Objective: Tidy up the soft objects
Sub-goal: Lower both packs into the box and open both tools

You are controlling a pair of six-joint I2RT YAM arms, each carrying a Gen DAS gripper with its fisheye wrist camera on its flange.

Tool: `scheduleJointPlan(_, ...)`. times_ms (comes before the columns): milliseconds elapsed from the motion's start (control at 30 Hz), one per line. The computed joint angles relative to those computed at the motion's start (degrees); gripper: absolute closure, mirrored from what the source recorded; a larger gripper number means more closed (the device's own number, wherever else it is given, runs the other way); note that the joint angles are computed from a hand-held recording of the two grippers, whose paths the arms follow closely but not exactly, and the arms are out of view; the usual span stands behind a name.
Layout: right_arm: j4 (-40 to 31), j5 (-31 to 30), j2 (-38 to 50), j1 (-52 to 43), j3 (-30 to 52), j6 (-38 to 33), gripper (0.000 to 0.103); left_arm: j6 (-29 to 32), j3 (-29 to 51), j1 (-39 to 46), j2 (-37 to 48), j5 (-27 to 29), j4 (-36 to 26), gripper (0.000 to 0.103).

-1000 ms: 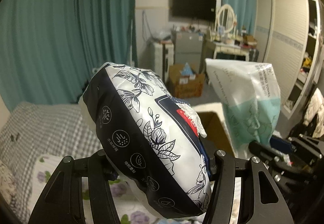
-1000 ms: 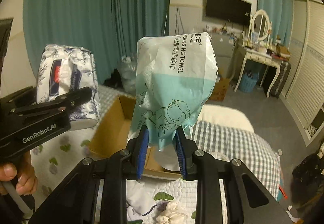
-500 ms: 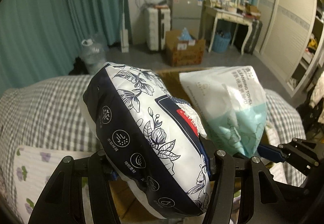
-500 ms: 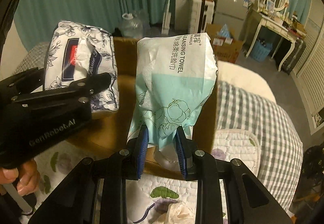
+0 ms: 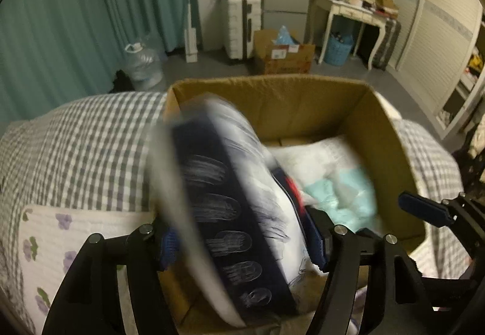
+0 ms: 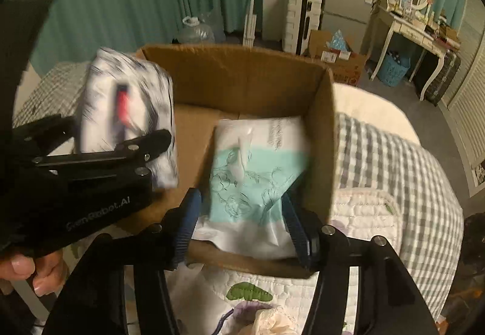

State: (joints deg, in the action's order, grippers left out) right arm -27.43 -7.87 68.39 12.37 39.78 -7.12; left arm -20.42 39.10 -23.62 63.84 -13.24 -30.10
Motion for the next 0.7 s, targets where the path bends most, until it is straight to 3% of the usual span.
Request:
scheduleJointPlan(267, -9.95, -1.13, -14.14, -2.37, 3.87, 0.65, 0.035, -1.38, 5.77, -0.93, -11.64, -3.16, -10.16, 0.020)
scheduleJointPlan(567, -24.99, -2.32, -26.48, -4.23, 14.38, 2.01, 0.025, -6.73, 16.48, -12.99, -22.42, -18.14, -25.90, 0.009)
scheduleJointPlan(700, -31.09, -2.35, -30.40, -4.07, 19.87, 2.76, 0.019, -14.47, 22.55, -25.32, -24.32, -29.11, -36.10, 0.008)
